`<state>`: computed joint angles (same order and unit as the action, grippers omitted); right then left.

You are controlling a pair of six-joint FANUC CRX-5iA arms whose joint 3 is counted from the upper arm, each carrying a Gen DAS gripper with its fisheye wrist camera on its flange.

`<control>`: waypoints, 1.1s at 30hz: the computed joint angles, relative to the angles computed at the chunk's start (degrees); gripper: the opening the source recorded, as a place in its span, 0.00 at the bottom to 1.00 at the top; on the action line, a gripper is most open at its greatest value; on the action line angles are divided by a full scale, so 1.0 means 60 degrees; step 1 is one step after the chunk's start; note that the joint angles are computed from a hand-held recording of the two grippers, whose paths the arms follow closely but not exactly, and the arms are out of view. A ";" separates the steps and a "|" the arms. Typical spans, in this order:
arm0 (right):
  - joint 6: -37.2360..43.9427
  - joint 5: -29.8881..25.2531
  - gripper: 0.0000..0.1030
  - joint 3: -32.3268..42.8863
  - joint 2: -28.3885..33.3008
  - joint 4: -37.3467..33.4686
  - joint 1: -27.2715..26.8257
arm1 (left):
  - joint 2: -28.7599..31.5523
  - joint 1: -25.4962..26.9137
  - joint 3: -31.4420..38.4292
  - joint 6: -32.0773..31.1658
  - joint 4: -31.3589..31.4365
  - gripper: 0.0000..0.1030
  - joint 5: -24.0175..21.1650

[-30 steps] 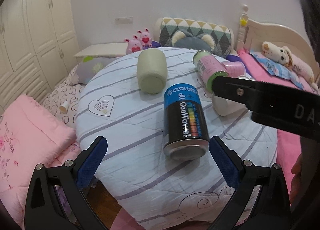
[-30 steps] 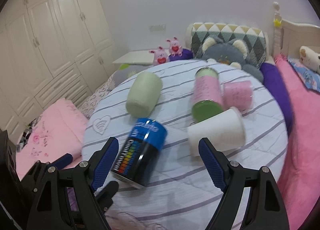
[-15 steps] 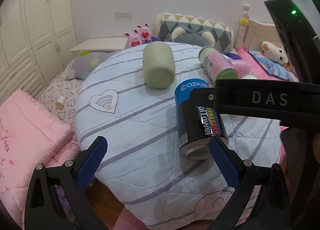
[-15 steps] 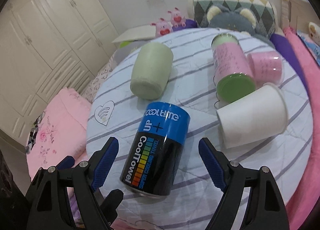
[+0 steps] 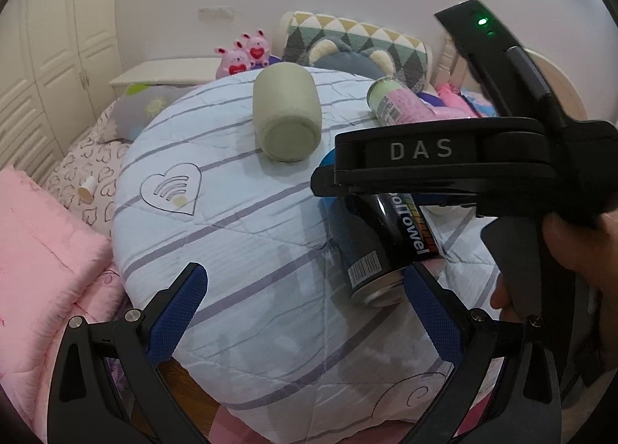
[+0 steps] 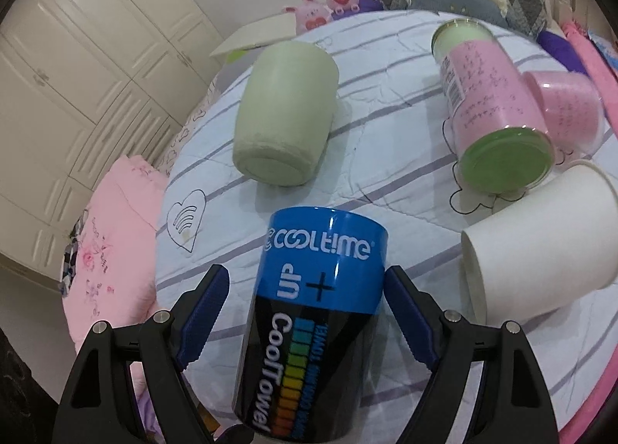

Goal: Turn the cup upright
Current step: 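Lift the can with the right gripper and rotate it open end up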

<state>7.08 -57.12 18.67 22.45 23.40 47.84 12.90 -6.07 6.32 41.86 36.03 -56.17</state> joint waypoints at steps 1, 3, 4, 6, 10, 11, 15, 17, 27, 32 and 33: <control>0.0123 0.0078 0.81 0.0008 -0.0005 -0.0219 -0.0064 | 0.0024 0.0003 0.0027 0.0003 -0.0005 1.00 -0.0029; 0.0124 0.0256 0.81 -0.0118 -0.0055 -0.0236 -0.0098 | 0.0045 -0.0004 0.0053 0.0001 -0.0019 1.00 -0.0081; 0.0174 0.0317 0.81 -0.0172 -0.0069 -0.0189 -0.0086 | 0.0050 -0.0001 0.0055 0.0001 -0.0017 1.00 -0.0086; 0.0085 0.0382 0.75 -0.0327 -0.0121 0.0099 -0.0021 | 0.0027 -0.0015 0.0032 -0.0020 -0.0044 1.00 -0.0033; -0.0077 0.0247 0.68 -0.0472 -0.0206 0.0663 0.0095 | 0.0008 -0.0064 0.0022 -0.0071 -0.0072 1.00 -0.0062; -0.0133 0.0170 0.67 -0.0504 -0.0223 0.0854 0.0146 | -0.0009 -0.0090 0.0028 -0.0062 -0.0139 1.00 -0.0043; -0.0352 0.0223 0.67 -0.0773 -0.0376 0.1496 0.0280 | -0.0152 -0.0173 -0.0070 -0.0071 -0.0280 1.00 0.0170; -0.0580 0.0404 0.67 -0.1038 -0.0528 0.1919 0.0339 | -0.0157 -0.0199 -0.0065 0.0023 -0.0317 1.00 0.0261; -0.0438 -0.0250 0.67 -0.0889 -0.0310 0.3295 0.0480 | 0.0405 -0.0468 0.0585 0.0924 -0.0628 1.00 0.0596; -0.0360 -0.0813 0.67 -0.0807 -0.0067 0.3992 0.0527 | 0.0668 -0.0647 0.0904 0.1515 -0.0919 1.00 0.0888; -0.0326 -0.0945 0.67 -0.0757 -0.0013 0.4097 0.0532 | 0.0756 -0.0662 0.1042 0.1601 -0.0984 1.00 0.0803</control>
